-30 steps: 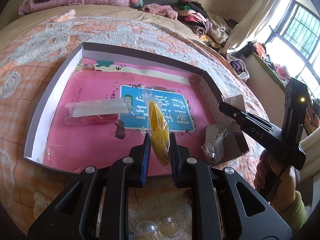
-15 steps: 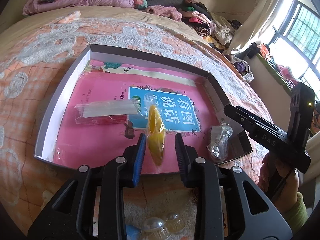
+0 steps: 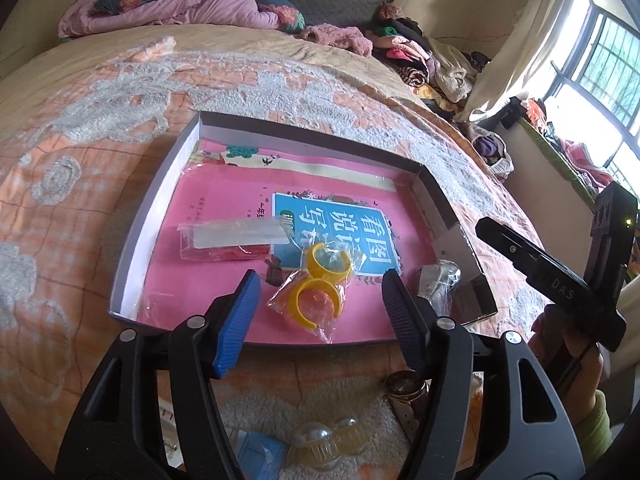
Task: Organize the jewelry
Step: 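Withdraw both grippers from the box toward the remaining items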
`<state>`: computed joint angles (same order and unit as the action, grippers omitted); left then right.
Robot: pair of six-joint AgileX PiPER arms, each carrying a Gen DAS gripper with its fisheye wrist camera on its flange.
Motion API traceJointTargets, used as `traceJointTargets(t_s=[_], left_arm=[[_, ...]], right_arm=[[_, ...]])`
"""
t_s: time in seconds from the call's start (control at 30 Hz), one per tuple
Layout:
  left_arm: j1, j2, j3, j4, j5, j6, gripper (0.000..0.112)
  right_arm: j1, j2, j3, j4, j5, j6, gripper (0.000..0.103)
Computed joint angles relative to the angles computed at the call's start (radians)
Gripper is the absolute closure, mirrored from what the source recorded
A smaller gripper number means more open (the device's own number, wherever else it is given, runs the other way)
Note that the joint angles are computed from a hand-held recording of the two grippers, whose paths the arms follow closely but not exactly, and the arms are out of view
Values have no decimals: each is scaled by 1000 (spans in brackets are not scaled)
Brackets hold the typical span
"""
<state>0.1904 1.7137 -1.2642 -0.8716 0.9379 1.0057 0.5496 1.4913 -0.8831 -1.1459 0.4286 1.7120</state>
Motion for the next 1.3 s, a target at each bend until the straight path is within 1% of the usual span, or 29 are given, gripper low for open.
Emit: traceJointTargets(t_s=[0.03,0.07,0.17,0.23,0.37,0.5,0.63,0.73,0.93,1.07,1.3], left_arm=[[5,-4,-2,-1,2,-3,49],[9,-9,-3,-2,2,-4,46],[24,-29,-5,-9,-1,-5,43],[35,-39,-10,-9,3,-11,29],[56,-60,-17,-16,14,-17,28],[80,-76,-29,-21,38,-26,23],[106,-101,-35,-31,64,-23,22],[127,-116,-43,-37,91,-20,21],[174,-141,-64,-58,152,-14,21],[202,-154,-72,-68,186,-11,21],[258,-179,-60,-95,233,13,21]], right_arm=[[6,-7,6,-20,10,23,13],[9,-16,11,-34,13,38,13],[16,-35,16,-51,23,56,13],[19,-53,22,-58,30,60,13],[33,-91,30,-73,49,77,13],[62,-136,30,-88,92,90,13],[116,-176,25,-91,162,88,13],[162,-205,25,-99,215,101,9],[244,-257,28,-85,297,111,9],[288,-271,19,-68,341,103,8],[392,-270,-17,-61,453,99,8]])
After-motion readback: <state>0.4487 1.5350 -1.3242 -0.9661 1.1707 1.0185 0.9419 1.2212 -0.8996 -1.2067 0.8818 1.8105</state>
